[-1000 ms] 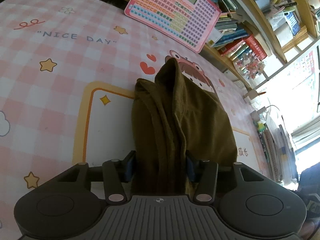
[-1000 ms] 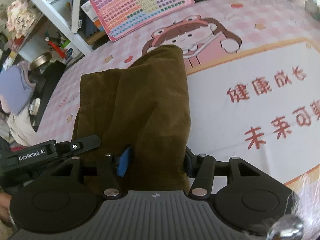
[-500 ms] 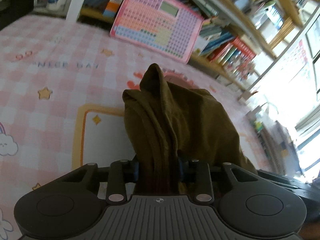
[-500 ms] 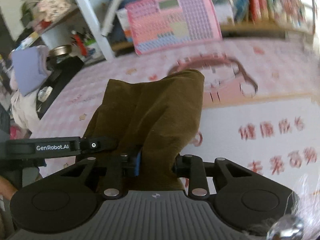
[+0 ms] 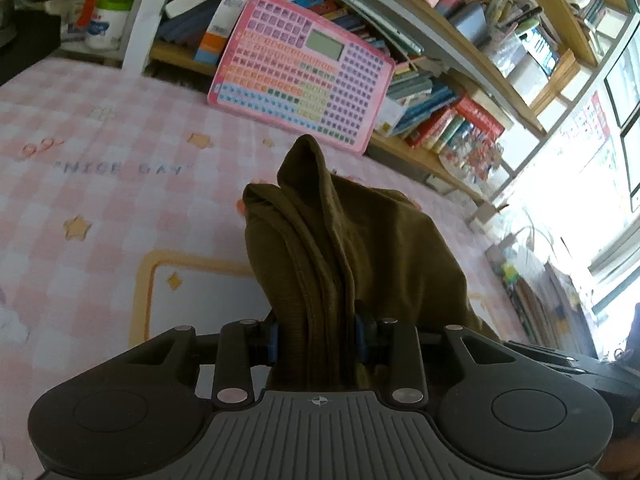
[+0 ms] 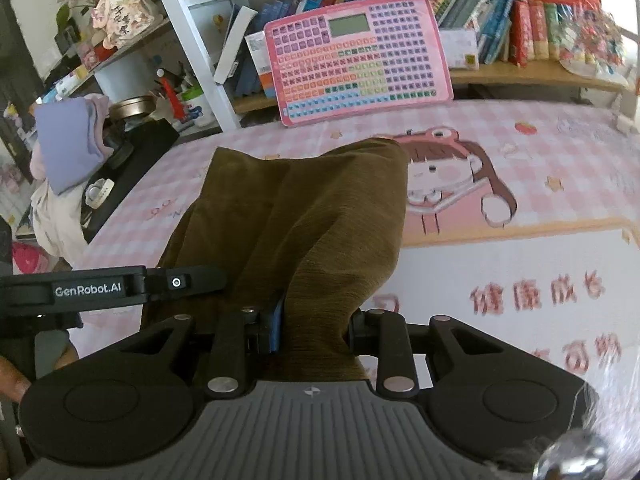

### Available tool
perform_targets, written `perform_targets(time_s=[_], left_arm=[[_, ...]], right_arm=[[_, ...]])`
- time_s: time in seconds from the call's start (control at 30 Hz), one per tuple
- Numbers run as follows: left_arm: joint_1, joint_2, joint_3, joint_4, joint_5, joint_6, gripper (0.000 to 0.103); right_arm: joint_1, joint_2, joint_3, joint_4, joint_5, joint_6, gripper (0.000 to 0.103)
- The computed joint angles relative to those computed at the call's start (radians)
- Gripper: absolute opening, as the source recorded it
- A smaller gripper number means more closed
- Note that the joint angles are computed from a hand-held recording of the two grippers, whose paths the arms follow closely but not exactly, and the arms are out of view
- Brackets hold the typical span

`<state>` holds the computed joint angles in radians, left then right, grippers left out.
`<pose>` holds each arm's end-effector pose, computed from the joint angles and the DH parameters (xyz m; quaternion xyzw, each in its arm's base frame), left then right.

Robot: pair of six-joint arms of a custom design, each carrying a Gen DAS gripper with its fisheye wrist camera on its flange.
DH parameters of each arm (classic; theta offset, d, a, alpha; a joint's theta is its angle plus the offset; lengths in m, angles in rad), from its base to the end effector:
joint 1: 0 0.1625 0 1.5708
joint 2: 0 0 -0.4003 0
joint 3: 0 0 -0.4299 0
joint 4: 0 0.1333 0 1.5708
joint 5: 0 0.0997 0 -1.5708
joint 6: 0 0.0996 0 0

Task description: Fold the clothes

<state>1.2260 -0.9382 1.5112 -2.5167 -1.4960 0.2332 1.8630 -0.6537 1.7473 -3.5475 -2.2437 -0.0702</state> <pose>-0.1133 -0.7317 0.1961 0.2732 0.9432 -0.1870 0.0264 0.2522 -0.5911 0.0517 0.0150 -0.8649 0.4340 0.2520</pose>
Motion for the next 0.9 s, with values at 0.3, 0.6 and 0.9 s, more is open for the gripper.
perform_targets(time_s=[0.3, 0.6, 0.9], left_arm=[[-0.021, 0.194, -0.254, -0.027, 0.093, 0.032, 0.032], [0.003, 0.405, -0.553, -0.008, 0.162, 0.061, 0.032], [0.034, 0.498, -0.685, 0.046, 0.164, 0.050, 0.033]], right_arm=[[-0.090, 0.007, -0.173, 0.093, 0.146, -0.122, 0.026], [-0.152, 0.137, -0.461, 0.239, 0.240, -0.210, 0.027], [-0.190, 0.220, -0.592, 0.305, 0.275, -0.220, 0.027]])
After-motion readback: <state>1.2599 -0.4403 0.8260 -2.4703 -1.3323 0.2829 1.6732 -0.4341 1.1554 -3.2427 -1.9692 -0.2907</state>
